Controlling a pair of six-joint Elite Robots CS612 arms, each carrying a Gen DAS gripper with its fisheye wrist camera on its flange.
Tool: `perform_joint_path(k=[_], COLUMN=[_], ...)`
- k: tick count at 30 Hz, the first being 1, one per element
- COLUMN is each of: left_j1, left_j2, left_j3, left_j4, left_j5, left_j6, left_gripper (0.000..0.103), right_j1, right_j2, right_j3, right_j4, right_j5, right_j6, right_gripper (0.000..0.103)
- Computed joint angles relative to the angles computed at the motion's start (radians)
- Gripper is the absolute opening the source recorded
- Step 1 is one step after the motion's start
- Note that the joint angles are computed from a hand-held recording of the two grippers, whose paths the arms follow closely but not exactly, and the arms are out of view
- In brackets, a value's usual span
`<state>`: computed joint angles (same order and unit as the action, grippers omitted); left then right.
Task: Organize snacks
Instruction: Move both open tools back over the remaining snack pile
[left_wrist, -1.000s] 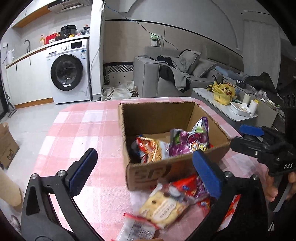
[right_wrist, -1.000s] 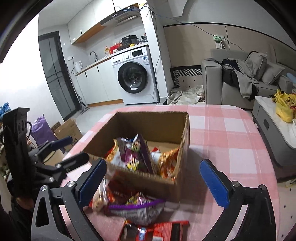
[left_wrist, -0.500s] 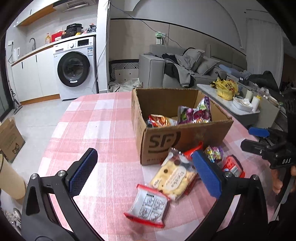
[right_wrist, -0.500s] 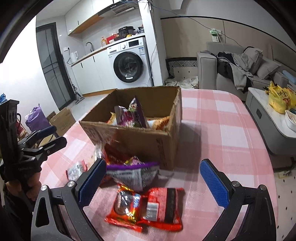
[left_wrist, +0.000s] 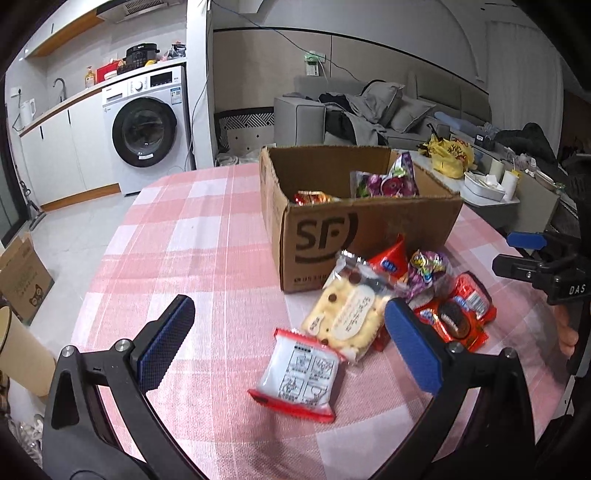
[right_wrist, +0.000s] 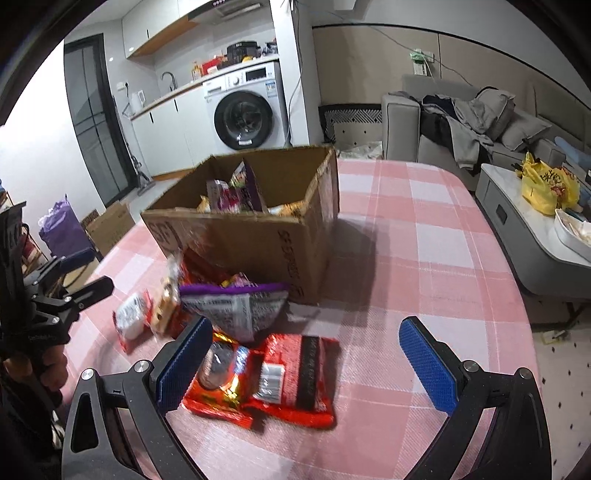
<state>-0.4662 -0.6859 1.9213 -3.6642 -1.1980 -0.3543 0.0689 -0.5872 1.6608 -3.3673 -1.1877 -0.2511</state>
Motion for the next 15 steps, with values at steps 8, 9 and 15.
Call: perform_joint_path(k=[8, 9, 15], left_j1=[0.009, 0.010, 0.014], left_j2=[0.015, 0.017, 0.022], left_j3=[-0.011, -0.012, -0.022], left_j4=[0.049, 0.056, 0.098], left_j5=[-0.018, -0.025, -0.047], left_j6=[-0.010, -0.010, 0.017], left_gripper=[0.102, 0.102, 0.102], right_j1=[0.003, 0.003, 0.004], right_j2=[0.013, 0.016, 0.029], right_j3=[-0.021, -0.025, -0.043], right_j4=[0.084, 0.093, 0.129], right_j5=[-0.040, -0.043, -0.077], right_j6=[-0.043, -0.043, -0.046], right_gripper=[0.103, 0.103, 0.103])
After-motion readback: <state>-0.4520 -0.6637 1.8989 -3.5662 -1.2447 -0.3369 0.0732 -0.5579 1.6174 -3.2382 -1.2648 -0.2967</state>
